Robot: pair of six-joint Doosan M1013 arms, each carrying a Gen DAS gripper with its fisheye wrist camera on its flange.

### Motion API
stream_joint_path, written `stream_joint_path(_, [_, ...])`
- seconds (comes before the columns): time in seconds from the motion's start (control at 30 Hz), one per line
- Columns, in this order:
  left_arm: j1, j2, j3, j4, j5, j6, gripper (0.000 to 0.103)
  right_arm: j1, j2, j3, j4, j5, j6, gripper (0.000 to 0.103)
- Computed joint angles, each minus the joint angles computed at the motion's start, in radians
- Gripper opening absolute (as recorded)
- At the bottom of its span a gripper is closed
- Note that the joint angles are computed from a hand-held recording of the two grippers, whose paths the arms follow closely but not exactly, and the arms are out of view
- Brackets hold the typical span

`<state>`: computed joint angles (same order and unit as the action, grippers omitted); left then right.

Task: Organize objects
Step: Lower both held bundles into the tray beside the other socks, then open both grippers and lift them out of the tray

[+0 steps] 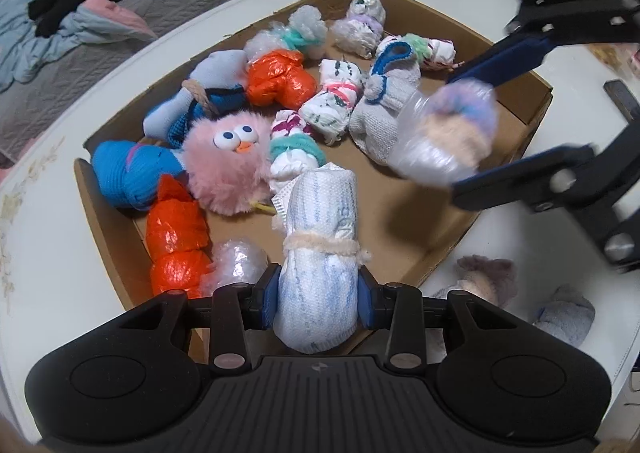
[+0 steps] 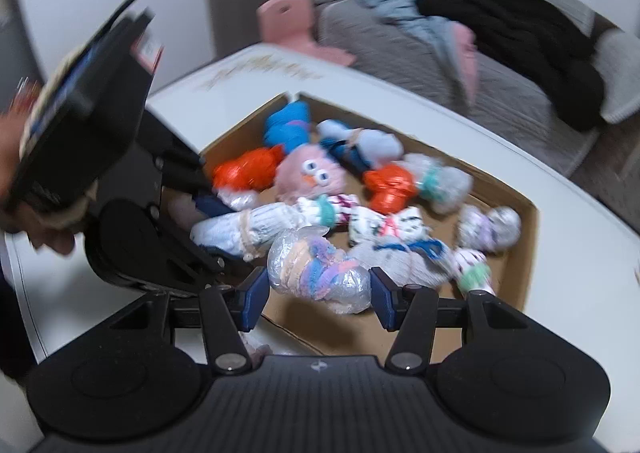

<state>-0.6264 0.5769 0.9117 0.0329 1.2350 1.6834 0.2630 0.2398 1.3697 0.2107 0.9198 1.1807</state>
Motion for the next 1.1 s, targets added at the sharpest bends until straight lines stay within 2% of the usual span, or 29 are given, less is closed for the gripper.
stream_joint_path(0.17, [0.006,0.007,-0.010,-0.015,0.007,0.017,0.046,0.006,0.048,-0.052,0.000,0.069,-0.071,0.050])
stream_joint_path(0.47, [0.013,0.037,-0.056,-0.035,0.045,0.050,0.046,0.009,0.087,-0.094,-0.013,0.160,-0.137,0.050])
stream_joint_path(0.83, [0.006,0.060,-0.104,0.011,0.112,0.148,0.045,-0.001,0.128,-0.143,0.048,0.247,-0.220,0.050])
stream_joint_path(1.1, [0.014,0.068,-0.118,-0.002,0.127,0.151,0.046,-0.004,0.143,-0.151,0.080,0.266,-0.231,0.050])
